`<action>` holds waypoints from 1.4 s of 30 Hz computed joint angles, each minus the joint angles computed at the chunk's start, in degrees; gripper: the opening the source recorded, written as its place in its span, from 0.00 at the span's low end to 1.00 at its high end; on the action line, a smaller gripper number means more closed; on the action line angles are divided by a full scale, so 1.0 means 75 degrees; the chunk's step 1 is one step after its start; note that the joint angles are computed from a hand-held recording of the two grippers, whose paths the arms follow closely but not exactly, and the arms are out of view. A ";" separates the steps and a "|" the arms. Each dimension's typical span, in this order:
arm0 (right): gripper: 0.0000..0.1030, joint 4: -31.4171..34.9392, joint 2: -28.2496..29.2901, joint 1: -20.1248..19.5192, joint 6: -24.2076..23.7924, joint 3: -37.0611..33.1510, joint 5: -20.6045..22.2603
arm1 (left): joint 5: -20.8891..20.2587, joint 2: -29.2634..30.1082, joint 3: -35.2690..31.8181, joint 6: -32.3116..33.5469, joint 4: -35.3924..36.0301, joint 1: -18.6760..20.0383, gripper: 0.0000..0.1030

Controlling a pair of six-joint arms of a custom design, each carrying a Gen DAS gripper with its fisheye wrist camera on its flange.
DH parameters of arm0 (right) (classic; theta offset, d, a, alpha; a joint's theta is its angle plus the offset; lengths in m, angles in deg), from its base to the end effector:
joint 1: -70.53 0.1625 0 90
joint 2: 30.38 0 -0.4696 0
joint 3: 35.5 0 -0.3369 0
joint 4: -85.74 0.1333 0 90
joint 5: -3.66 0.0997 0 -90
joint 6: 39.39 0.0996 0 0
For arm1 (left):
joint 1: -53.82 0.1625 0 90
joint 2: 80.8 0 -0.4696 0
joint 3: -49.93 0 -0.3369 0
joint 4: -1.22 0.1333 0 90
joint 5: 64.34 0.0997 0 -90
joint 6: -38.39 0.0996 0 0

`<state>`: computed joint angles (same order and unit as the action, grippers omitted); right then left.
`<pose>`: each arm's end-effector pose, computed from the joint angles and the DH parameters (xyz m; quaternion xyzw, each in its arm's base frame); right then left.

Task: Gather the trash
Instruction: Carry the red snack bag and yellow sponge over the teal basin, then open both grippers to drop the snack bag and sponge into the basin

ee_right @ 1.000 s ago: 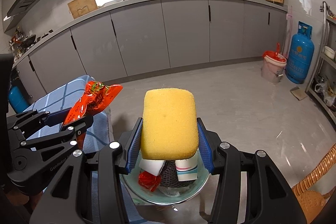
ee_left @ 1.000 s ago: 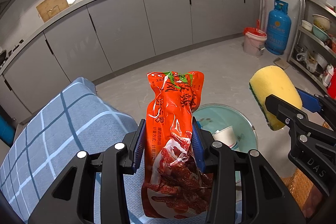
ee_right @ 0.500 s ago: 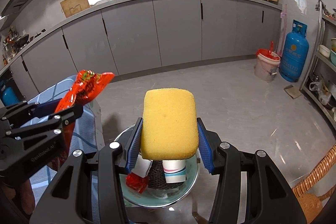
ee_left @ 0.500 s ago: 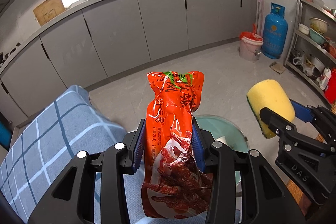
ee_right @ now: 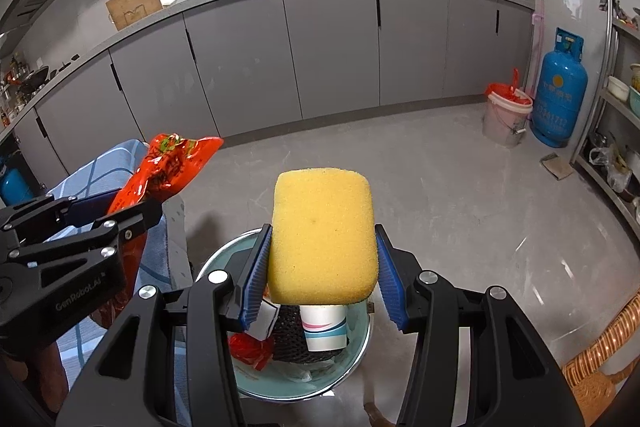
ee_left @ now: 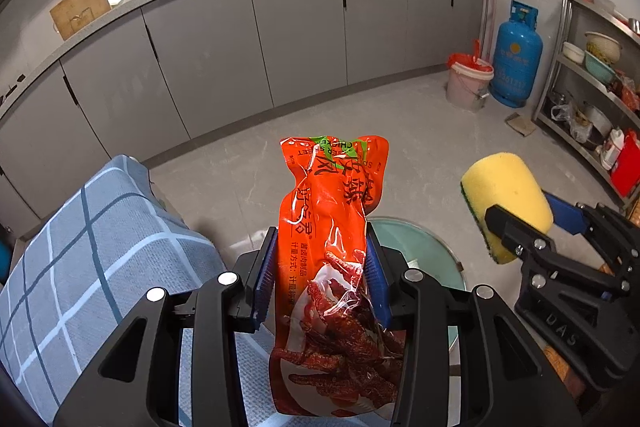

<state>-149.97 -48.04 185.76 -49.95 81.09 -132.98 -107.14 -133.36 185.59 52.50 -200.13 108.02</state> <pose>0.2739 -0.4384 -0.0020 0.1094 -0.8504 0.4080 0.3138 -0.0934 -0.4823 0.1885 0.2864 0.8469 -0.2927 0.3392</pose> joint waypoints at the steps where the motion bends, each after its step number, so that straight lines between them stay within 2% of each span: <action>1: 0.48 0.0009 0.0000 -0.0019 0.0007 -0.0003 0.0001 | -0.0012 0.0025 -0.0025 -0.0021 0.0044 0.0035 0.40; 13: 0.49 0.0405 0.0068 -0.0195 0.0318 -0.0062 0.0161 | -0.0282 0.0205 0.0004 0.0200 -0.0222 0.0223 0.40; 21: 0.49 0.0603 0.0099 -0.0201 0.0384 -0.0099 0.0205 | -0.0659 0.0037 -0.0048 0.0060 0.0122 0.0418 0.40; 35: 0.49 0.0941 0.0162 -0.0240 0.0412 -0.0251 0.0224 | -0.0712 0.0084 -0.0213 0.0170 0.0283 0.0619 0.40; 42: 0.51 0.0838 0.0181 -0.0253 0.0359 -0.0234 0.0339 | -0.0665 0.0132 -0.0226 0.0031 0.0339 0.0612 0.41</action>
<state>-143.68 -46.68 183.86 -47.26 79.33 -130.43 -112.13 -132.37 183.90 52.73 -197.59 112.62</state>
